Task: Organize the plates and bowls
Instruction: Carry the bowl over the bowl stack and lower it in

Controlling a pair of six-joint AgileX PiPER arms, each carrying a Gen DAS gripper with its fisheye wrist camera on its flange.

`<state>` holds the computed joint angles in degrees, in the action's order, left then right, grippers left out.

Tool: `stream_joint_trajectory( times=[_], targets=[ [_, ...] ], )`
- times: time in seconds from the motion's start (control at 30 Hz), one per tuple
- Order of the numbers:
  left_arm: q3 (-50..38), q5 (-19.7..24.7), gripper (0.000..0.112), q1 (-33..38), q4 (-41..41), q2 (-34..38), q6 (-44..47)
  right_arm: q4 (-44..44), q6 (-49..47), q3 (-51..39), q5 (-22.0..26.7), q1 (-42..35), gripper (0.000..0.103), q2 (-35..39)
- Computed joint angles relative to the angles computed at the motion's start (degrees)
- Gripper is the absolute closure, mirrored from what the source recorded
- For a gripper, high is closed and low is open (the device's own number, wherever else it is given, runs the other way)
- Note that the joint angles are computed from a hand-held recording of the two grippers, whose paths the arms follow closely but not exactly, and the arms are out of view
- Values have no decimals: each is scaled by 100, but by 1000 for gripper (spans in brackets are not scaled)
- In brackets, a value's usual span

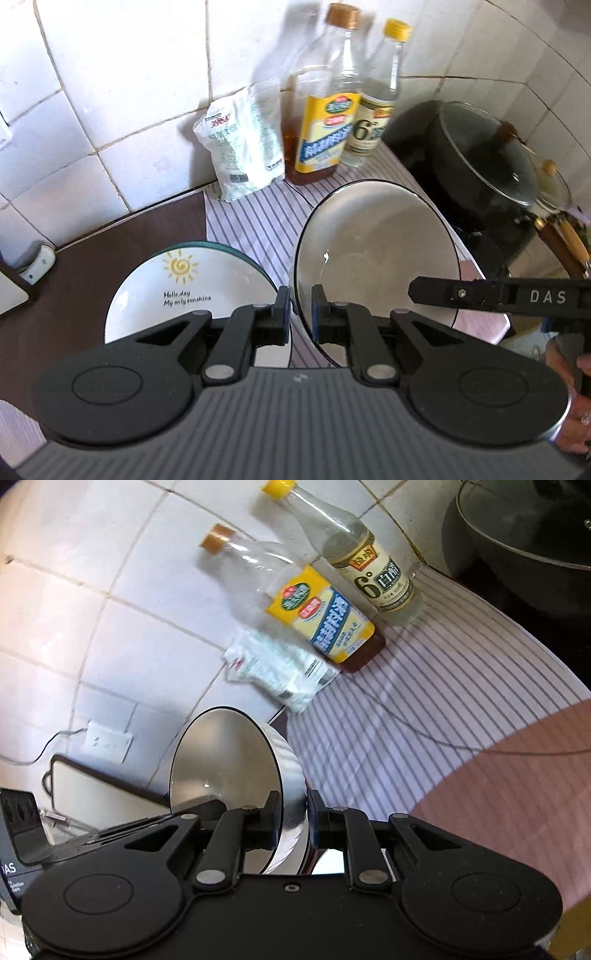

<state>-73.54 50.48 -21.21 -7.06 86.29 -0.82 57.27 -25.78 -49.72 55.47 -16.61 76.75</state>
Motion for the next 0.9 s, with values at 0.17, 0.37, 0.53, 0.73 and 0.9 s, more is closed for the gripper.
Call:
stream_joint_trajectory(
  times=[0.17,0.37,0.53,0.73,0.9],
  targets=[
    [296,166,102,-110,-5,-491,79,-195,176,227,256,-92,84,-627],
    [985,-185,102,-243,-129,-1019,-220,107,-537,1094,147,-358,83,-1368],
    [1639,-731,102,-555,102,-1244,-765,507,-1103,2032,237,-851,83,-1663],
    [1962,-962,103,-819,249,-1106,-1089,229,-1050,2374,191,-1047,83,-1960],
    [2063,-1149,103,-843,183,-918,-1271,120,-996,2551,-10,-1032,83,-2235]
  ],
)
